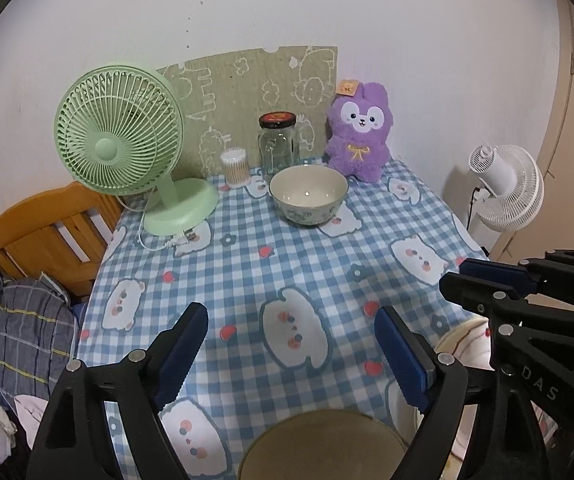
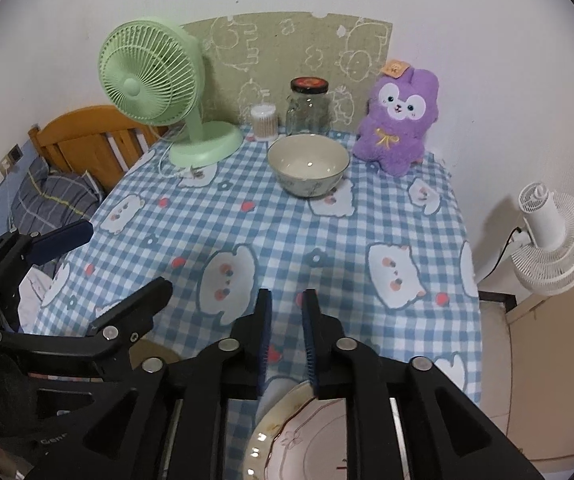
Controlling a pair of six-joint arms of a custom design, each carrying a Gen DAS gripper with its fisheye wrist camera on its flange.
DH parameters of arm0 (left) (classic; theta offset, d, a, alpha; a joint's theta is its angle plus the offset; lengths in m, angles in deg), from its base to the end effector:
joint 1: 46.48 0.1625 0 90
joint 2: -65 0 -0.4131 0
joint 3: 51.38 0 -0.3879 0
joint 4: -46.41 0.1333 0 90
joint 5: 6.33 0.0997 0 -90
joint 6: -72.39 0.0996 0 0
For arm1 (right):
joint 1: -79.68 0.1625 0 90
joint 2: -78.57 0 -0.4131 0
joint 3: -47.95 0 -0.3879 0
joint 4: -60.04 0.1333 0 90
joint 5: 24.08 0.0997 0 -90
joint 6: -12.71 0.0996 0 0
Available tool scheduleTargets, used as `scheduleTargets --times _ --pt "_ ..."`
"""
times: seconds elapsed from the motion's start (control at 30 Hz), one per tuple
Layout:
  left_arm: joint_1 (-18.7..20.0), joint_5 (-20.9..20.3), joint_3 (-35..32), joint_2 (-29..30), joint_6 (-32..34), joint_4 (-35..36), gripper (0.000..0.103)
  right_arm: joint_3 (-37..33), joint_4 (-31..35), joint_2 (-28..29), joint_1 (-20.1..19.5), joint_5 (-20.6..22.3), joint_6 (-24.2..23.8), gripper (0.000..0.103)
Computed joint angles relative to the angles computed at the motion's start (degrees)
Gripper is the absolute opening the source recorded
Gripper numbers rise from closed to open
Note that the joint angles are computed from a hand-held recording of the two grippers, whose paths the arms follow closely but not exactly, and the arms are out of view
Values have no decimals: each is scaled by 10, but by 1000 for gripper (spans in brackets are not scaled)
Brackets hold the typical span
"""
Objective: Organize plates and bowls
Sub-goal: 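Withdraw both tools and move them toward the last cream floral bowl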
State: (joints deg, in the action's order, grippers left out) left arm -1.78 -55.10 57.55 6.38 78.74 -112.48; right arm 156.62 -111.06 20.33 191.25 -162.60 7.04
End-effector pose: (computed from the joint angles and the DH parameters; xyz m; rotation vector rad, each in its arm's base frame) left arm -0.2732 -0.5502 0.1774 0.9430 2.2989 -0.6935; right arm 0.2693 -0.5215 0.2088 0.2616 -2.2698 0.7572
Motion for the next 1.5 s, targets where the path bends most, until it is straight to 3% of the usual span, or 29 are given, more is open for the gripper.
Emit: scheduleTargets --times 0.33,0.63,0.8,1.03,1.3,1.5 --pt "1 18 -41 38 4 -8 88 -27 -8 3 -17 -4 -25 38" --pt "3 45 -91 82 -3 -2 96 -50 -32 9 -36 3 -57 39" --pt "7 50 -119 103 -12 -3 100 -66 -27 3 -51 30 -55 39" --pt "12 55 -164 136 -12 11 102 -106 -81 40 -50 -14 -143 39" --pt "22 66 -218 176 2 15 103 -152 -43 57 -71 -1 -131 39" --pt "38 60 -264 203 -5 35 103 -193 -46 84 -80 4 -156 39"
